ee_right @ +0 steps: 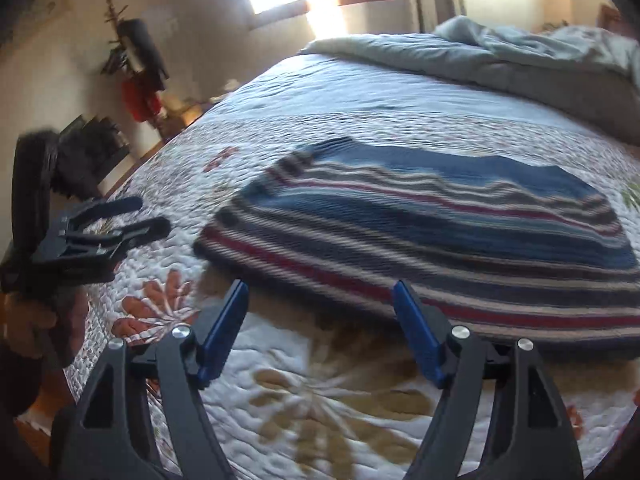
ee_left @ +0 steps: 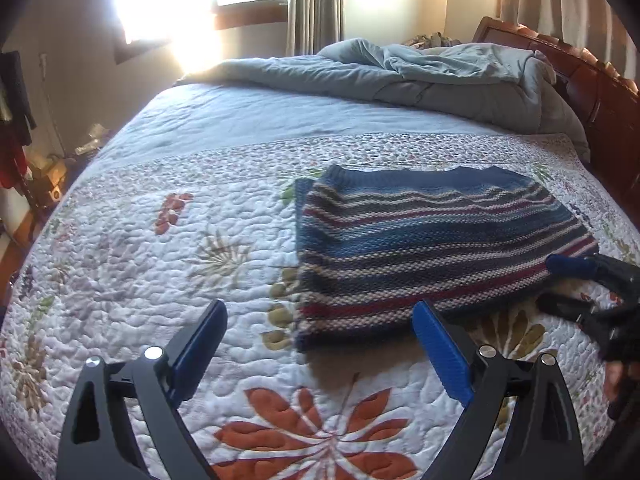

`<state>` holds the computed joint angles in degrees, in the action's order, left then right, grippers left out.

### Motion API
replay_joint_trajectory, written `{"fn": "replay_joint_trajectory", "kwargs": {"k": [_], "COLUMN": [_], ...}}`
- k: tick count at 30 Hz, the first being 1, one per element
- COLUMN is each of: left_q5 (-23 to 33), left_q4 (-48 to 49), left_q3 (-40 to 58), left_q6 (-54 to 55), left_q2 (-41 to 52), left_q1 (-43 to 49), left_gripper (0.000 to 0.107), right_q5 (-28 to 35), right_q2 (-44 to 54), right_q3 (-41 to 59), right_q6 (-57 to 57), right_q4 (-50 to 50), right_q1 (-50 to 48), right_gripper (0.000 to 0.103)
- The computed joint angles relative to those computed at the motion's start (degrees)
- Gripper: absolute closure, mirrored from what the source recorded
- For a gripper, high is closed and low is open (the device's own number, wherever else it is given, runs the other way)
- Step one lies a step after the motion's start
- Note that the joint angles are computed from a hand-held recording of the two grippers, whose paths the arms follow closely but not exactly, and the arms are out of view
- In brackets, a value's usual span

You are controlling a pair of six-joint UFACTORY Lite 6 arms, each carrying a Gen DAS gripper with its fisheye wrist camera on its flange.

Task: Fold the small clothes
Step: 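Pull both open tools back from the folded sweater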

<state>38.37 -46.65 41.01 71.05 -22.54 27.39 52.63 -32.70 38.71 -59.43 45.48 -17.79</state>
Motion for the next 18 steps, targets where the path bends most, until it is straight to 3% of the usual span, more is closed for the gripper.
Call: {"fn": "replay_joint_trajectory", "kwargs": {"k": [3, 6, 9, 13, 14, 18], "left_q5": [0.22, -1.69, -5.03, -6.24, -3.67, 15.73], "left_q4": [-1.08, -1.2, 0.04, 2.57, 3.69, 9.77], "left_q3": [2.14, 5.15, 8.31, 14.12, 17.07, 40.28], "left_q6": [3.26, 5.03, 5.67, 3.87, 2.81, -9.44], "left_q2": [3.17, 7.77, 12.99, 20.81, 23.84, 45.91], "left_q1": [2.91, 4.28, 3.95, 2.64, 2.76, 1.73], "left_gripper": [0.012, 0.011, 0.011, 0.011, 0.011, 0.01], "right_q5": [-11.52, -20.15, -27.47, -31.21, -31.56, -26.07], "right_q2": [-1.16, -2.61, -1.79, 1.06, 2.36, 8.39], "right_q3": [-3.11, -4.97, -6.12, -6.9, -6.86, -4.96], "right_q6": [11.85, 28.85, 46.84, 70.78, 76.38, 96.34], "right_q4": [-4.37, -15.36, -32.48, -56.46, -62.46, -86.45], "right_q1": [17.41, 30.72, 42.23, 52.67, 54.7, 64.52], "right_gripper": [0.029, 0.028, 0.027, 0.027, 0.026, 0.026]}}
